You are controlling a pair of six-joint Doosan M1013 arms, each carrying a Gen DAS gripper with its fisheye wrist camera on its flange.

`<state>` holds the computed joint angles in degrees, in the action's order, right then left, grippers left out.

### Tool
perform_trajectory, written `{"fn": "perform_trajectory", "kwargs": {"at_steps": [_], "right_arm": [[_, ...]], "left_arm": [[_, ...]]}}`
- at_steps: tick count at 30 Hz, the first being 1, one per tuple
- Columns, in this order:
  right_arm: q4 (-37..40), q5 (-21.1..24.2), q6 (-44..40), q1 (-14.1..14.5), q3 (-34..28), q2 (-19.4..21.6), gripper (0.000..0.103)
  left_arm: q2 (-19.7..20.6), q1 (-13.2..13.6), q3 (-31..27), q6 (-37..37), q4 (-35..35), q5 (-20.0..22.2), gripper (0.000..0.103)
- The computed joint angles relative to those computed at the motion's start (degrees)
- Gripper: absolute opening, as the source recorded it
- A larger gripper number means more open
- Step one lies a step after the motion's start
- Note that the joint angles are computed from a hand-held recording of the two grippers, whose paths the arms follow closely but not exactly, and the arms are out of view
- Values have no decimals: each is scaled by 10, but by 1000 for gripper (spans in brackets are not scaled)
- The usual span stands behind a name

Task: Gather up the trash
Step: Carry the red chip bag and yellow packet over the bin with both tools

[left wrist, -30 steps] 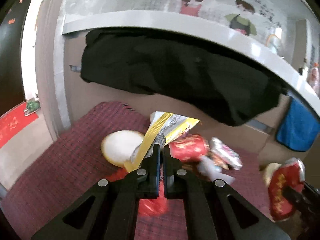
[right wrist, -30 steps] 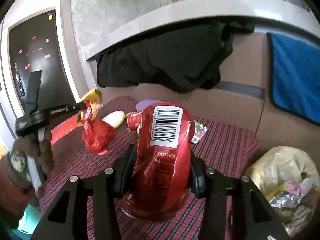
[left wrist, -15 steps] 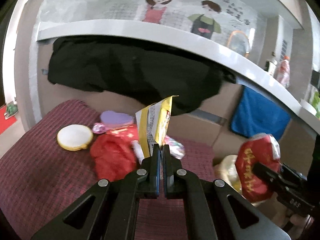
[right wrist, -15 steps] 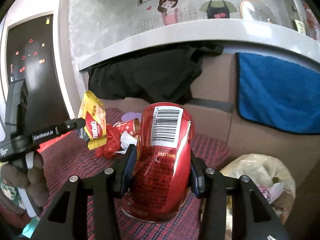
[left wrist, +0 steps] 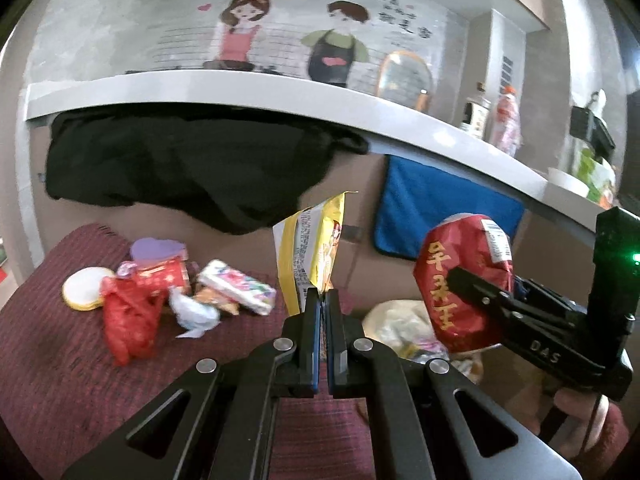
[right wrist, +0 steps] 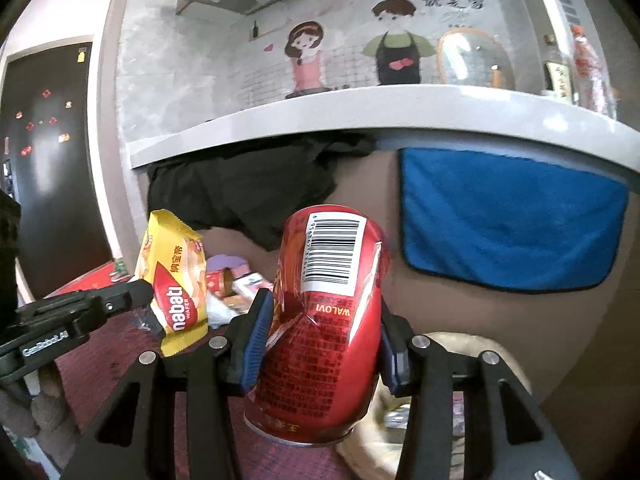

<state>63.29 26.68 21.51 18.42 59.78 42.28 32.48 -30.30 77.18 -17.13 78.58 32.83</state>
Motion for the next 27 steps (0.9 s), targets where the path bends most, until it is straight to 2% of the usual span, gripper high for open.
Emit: {"fn": "perform_trajectory", "kwargs": {"at_steps": [8,16,27], "right_arm": [[19,-46,-30,-19,19,-9,44],[-14,-66,15,-38,13,-2,44],[-61,-68,75,-50,-6,15,44]], "left_arm": [[40,-7,-71,90,-57,-24,2],[87,-10,-149,217,-144,-46,2],[122,-6,-197,292,-220,-52,2]]}}
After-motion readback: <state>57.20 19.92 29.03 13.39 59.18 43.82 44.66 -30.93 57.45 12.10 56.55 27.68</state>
